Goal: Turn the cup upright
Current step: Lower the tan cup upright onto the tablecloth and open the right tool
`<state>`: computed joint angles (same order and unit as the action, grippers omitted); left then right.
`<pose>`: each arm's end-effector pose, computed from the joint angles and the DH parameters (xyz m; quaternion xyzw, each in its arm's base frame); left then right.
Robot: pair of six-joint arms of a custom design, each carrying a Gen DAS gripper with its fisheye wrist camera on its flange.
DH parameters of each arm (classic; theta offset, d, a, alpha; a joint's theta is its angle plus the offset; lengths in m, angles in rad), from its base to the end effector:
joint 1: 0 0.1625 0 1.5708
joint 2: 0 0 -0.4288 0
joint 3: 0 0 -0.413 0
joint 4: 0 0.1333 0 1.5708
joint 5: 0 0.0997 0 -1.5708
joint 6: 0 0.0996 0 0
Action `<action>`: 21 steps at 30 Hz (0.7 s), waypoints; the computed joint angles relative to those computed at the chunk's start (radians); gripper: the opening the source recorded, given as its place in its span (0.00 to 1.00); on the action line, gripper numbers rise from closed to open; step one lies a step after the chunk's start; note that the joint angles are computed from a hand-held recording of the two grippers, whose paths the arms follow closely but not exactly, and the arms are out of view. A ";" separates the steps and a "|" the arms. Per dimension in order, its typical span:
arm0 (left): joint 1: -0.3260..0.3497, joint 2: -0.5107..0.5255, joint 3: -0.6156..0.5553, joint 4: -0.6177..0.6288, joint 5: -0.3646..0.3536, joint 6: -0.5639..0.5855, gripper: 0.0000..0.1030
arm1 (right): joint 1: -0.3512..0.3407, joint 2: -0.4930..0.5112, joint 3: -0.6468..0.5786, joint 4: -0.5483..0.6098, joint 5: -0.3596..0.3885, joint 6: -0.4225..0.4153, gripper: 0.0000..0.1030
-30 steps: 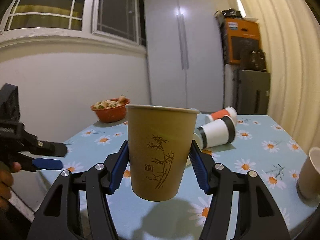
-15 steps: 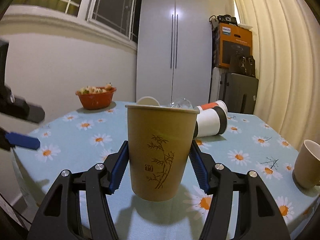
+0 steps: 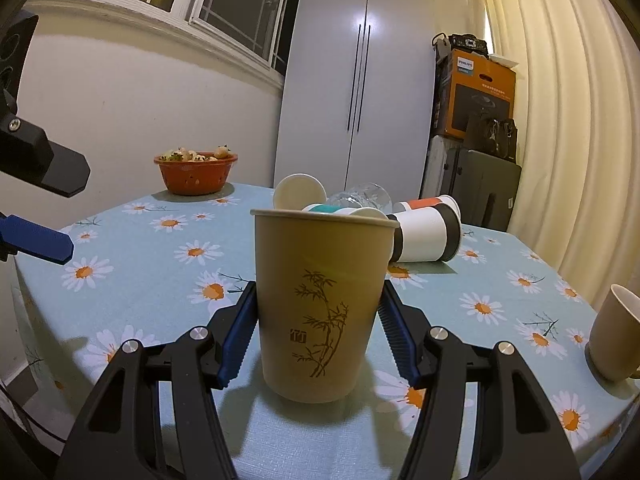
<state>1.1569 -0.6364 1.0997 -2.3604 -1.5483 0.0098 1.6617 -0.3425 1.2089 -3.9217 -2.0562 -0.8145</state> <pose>-0.2140 -0.8242 0.1704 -0.2057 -0.9650 0.1613 0.0217 0.1562 -0.7567 0.0835 0.1668 -0.7143 0.5510 0.3979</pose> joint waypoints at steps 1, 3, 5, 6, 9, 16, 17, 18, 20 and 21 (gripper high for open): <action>0.000 -0.001 0.001 -0.001 0.001 -0.001 0.65 | 0.000 0.000 -0.001 0.001 -0.001 0.000 0.58; 0.000 -0.002 0.003 -0.003 0.004 -0.002 0.65 | 0.001 0.000 0.000 0.005 -0.004 -0.005 0.58; 0.000 -0.002 0.004 -0.003 0.005 -0.002 0.65 | 0.000 -0.004 0.007 0.010 -0.006 0.002 0.58; 0.000 -0.002 0.004 -0.003 0.005 -0.002 0.65 | 0.000 -0.006 0.010 0.016 -0.009 0.007 0.58; 0.000 -0.001 0.000 0.001 0.005 -0.002 0.65 | -0.002 -0.010 0.014 0.021 -0.013 0.015 0.58; 0.000 0.002 -0.005 0.005 0.016 0.000 0.65 | -0.002 -0.022 0.029 0.016 -0.013 0.044 0.81; 0.000 0.002 -0.005 0.004 0.018 0.001 0.65 | 0.000 -0.023 0.031 0.016 -0.014 0.045 0.82; 0.000 0.001 -0.004 0.002 0.020 0.003 0.65 | 0.001 -0.026 0.035 0.013 -0.013 0.045 0.84; -0.002 -0.001 0.001 -0.004 0.026 0.007 0.65 | 0.004 -0.031 0.042 0.008 -0.014 0.048 0.86; -0.003 -0.003 0.005 -0.009 0.031 0.009 0.65 | 0.006 -0.036 0.047 0.007 -0.016 0.051 0.88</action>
